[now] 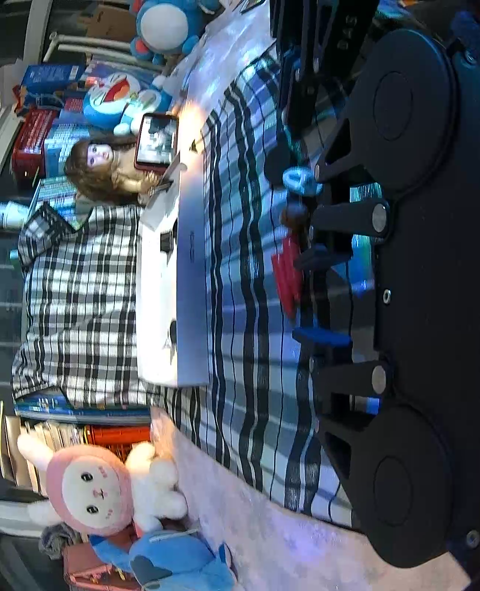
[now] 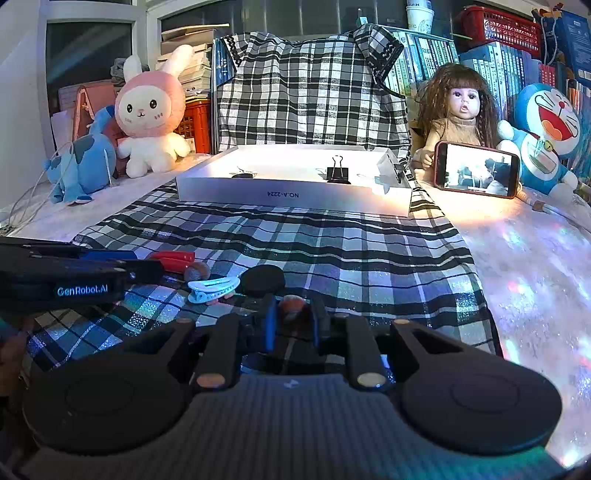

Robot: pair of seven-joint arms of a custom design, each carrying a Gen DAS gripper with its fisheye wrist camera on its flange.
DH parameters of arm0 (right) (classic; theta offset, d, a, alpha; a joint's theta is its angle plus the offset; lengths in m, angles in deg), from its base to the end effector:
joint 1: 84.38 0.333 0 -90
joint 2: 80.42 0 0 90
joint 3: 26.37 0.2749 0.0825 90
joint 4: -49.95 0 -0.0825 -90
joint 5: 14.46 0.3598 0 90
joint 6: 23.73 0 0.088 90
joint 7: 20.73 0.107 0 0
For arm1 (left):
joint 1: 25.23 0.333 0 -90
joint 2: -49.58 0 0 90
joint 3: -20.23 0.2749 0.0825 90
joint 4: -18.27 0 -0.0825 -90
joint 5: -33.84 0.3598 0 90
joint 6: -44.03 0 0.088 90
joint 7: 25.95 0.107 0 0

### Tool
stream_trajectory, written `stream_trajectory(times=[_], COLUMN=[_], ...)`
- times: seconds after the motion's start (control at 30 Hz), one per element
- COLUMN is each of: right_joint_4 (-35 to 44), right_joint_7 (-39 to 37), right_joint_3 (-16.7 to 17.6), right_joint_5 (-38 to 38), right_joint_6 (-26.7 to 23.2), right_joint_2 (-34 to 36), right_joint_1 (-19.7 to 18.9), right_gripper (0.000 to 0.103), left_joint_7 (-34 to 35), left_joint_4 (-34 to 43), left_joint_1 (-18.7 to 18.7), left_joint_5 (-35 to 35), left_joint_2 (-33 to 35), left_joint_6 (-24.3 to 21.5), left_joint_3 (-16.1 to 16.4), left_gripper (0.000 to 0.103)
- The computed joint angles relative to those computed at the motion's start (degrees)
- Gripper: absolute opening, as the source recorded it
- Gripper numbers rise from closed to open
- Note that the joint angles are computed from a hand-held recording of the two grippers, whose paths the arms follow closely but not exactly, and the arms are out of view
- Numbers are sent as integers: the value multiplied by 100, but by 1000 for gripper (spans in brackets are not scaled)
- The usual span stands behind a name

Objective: Organize rigid objects
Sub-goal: 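Grasp a brown ball with the right tool while the left tool grasps a red stick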

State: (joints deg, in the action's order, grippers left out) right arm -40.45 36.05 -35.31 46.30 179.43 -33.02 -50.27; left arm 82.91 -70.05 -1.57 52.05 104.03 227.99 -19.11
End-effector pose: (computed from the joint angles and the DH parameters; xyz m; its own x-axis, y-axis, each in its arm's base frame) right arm 0.6276 0.2019 0.2571 -0.0383 -0.9968 -0.0704 -0.5031 0.0801 -0.8605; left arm 0.7012 -0.0900 0.2782 -0.4431 -0.8957 0.0370 -0.5159 0.2210 -0.8277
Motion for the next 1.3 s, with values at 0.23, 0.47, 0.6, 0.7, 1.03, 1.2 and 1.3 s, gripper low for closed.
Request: stream_trajectory(times=[0.23, 0.47, 0.6, 0.7, 1.03, 1.2, 1.3], right_joint_4=[2, -58, 16, 51, 148, 243, 279], right_joint_7=[-98, -45, -156, -230, -442, -648, -777], right_joint_3=[-1, 302, 247, 268, 380, 401, 440], right_joint_5=[178, 154, 288, 342, 439, 574, 624], right_joint_6=[68, 157, 145, 153, 219, 226, 243], right_joint_2=[5, -55, -12, 2, 52, 95, 108], right_joint_1=[3, -278, -214, -222, -293, -299, -322], right_gripper=[25, 26, 27, 28, 29, 35, 41], left_joint_7=[-115, -437, -537, -361, -405, -377, -345], left_joint_4=[95, 386, 421, 279, 184, 316, 428], left_joint_1=[-232, -595, -658, -349, -378, -553, -629], left_joint_5=[32, -79, -30, 121, 319, 338, 279], left_joint_2=[-10, -44, -58, 20, 26, 46, 81], left_joint_6=[66, 74, 92, 110, 192, 146, 56], left_joint_3=[221, 754, 848, 445, 369, 517, 564], left_gripper=[34, 34, 34, 37, 53, 55, 55])
